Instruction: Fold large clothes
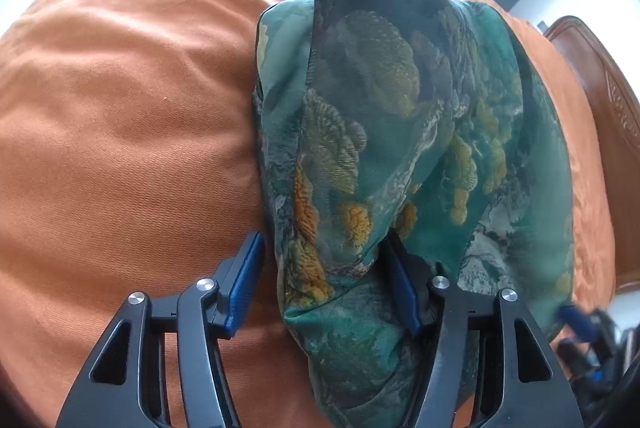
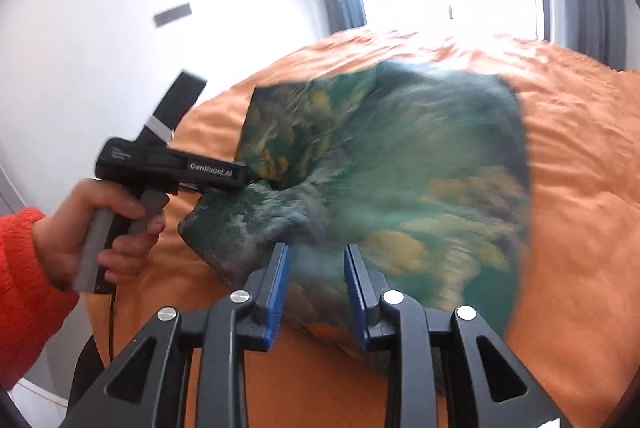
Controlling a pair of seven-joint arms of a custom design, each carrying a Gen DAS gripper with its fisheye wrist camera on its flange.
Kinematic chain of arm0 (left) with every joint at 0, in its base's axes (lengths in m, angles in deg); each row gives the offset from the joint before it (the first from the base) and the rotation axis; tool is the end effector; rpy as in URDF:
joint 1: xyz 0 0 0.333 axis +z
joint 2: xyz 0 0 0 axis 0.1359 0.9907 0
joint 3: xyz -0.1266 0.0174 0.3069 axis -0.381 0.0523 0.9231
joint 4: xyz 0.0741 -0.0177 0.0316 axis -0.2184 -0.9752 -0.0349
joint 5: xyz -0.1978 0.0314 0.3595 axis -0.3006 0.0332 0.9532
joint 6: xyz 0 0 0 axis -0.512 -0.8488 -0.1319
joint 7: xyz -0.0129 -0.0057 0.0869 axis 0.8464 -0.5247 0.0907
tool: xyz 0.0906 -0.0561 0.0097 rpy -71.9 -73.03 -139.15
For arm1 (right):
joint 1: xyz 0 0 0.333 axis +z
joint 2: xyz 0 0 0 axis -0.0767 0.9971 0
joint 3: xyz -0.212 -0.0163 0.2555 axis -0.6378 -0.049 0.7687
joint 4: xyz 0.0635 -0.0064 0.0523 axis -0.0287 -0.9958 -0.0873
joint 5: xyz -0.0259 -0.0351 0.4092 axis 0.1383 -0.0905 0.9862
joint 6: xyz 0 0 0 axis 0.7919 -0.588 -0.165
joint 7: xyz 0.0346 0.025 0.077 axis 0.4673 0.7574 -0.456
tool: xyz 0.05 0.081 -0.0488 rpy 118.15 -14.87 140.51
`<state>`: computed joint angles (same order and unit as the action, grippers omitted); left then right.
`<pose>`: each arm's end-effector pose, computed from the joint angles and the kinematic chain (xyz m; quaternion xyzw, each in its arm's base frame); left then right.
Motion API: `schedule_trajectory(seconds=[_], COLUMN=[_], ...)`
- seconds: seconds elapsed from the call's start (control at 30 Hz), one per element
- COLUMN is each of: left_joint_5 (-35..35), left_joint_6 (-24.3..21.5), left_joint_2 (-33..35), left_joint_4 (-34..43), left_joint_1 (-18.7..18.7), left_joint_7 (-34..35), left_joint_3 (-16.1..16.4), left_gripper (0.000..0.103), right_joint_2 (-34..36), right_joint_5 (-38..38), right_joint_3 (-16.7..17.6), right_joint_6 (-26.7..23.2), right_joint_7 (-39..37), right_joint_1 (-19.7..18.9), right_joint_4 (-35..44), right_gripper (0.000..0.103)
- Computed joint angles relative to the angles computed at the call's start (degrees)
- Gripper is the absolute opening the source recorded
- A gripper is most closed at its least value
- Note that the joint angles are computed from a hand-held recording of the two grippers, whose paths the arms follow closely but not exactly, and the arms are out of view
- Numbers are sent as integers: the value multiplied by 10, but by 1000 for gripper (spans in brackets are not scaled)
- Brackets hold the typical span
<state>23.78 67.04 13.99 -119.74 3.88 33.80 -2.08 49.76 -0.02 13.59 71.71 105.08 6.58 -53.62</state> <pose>0.5487 -0.1127 0.5215 -0.8484 0.4598 -0.2394 0.1074 0.6396 0.1997 0.5204 -0.8554 0.2855 -0.0422 0.4301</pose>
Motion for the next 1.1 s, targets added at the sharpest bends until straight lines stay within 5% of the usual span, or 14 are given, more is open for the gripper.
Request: schedule_trajectory(seconds=[0.2,0.37,0.53,0.6,0.67,0.7,0.73,0.83,0.93,1.1], left_joint_5=[2,-15,-17,-9,27,33,27,9,30,104], left_joint_6=[2,10,0,-8,-19,-6,9,50,50,-23], left_joint_2=[6,6,11,7,0,-13,-29,-86,-139,-208], left_joint_4=[4,-3,4,3,8,-4,-18,-67,-99,-117], left_joint_1=[0,0,5,8,12,12,9,1,3,18], left_joint_7=[-4,15,14,2,-39,-49,-51,-60,-84,-135], left_joint_3=[0,5,6,4,-6,-7,-4,0,-12,-56], left_gripper=[62,65,68,77,88,88,88,87,87,92], right_joint_2=[19,118,121,90,45,23,3,-68,-115,-145], right_joint_5=[-8,-145,-168,-132,-83,-61,-30,66,83,40], right_joint_3=[-27,-16,5,17,22,20,19,-3,-36,-65], right_joint_6=[35,1,21,44,81,95,103,82,73,103], right_joint_7=[6,143,148,117,84,67,41,-55,-111,-109], right_joint_1=[-6,-1,-11,-26,-36,-38,-42,-55,-50,-38], right_joint_4=[16,116,118,80,28,2,-22,-95,-155,-208], right_gripper=[29,28,28,29,49,67,70,70,72,72])
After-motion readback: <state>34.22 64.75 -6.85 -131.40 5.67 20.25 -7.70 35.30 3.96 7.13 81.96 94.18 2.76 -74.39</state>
